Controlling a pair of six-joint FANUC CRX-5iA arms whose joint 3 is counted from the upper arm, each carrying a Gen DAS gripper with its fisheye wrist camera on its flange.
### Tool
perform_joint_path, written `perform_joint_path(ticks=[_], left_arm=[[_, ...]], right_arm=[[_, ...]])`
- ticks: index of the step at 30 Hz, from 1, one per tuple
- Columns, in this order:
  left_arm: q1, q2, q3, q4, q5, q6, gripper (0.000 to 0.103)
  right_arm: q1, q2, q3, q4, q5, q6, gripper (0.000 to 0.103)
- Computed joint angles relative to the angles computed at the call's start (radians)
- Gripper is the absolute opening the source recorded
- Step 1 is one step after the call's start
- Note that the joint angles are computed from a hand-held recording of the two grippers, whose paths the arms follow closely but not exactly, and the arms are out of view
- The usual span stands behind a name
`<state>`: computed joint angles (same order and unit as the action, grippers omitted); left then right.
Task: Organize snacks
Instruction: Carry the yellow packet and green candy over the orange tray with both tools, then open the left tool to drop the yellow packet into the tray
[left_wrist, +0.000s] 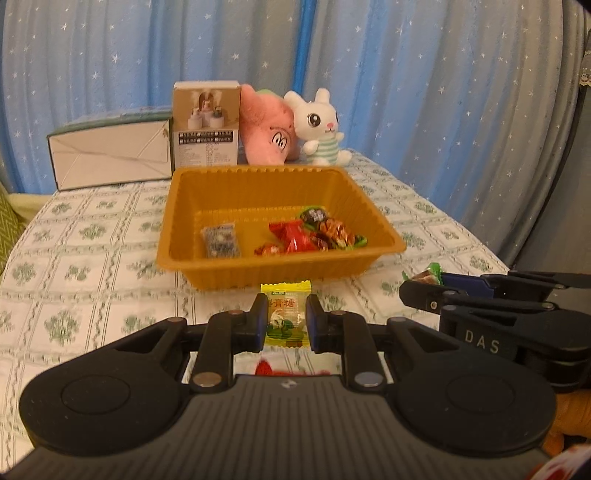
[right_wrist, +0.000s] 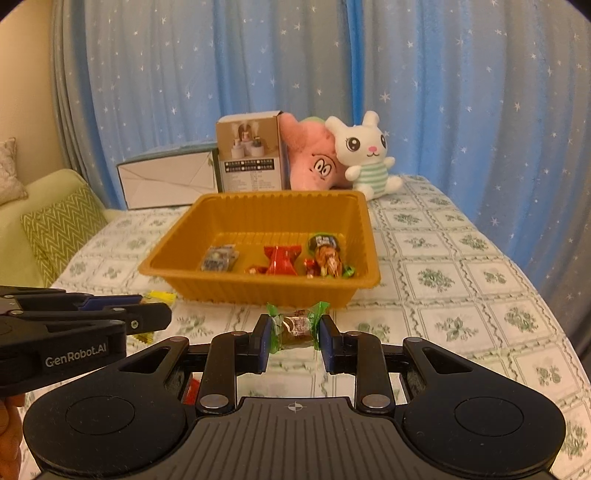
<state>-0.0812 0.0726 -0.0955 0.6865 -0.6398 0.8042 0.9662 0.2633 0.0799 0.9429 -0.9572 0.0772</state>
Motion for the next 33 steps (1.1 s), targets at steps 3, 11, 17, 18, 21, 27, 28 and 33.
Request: perform_joint_path(ticks=[3, 11, 17, 18, 21, 27, 28, 33], left_arm=[[-0.003, 0.027, 0.031, 0.017, 0.017, -0.014, 0.019], [-0.005, 0.117, 0.131, 0.037, 0.048, -0.018, 0.019], [-0.003, 0.19, 0.218, 0.016, 0.057, 0.034, 0.019], [-0.001, 0.199, 0.229, 0.014, 0.057, 0.042, 0.019], [0.004, 0.227, 0.262, 0.007, 0.055, 0.058, 0.019], [0.007, 0.258, 0.295, -0.008, 0.054, 0.074, 0.019], [0.007, 0.26, 0.296, -0.01, 0.055, 0.074, 0.019], [0.008, 0.276, 0.308, -0.009, 0.057, 0.072, 0.019]], right_arm=[[-0.02, 0.011, 0.021, 0.009, 0.014, 0.017, 0.028], [-0.093, 0.056, 0.092, -0.012, 0.07, 0.075, 0.028], [-0.146, 0.107, 0.165, -0.052, 0.131, 0.151, 0.028], [-0.154, 0.115, 0.176, -0.06, 0.137, 0.158, 0.028], [-0.173, 0.139, 0.208, -0.086, 0.144, 0.169, 0.028], [-0.197, 0.177, 0.259, -0.125, 0.155, 0.201, 0.028], [-0.199, 0.183, 0.267, -0.132, 0.156, 0.211, 0.028], [-0.203, 0.202, 0.293, -0.157, 0.155, 0.234, 0.028]])
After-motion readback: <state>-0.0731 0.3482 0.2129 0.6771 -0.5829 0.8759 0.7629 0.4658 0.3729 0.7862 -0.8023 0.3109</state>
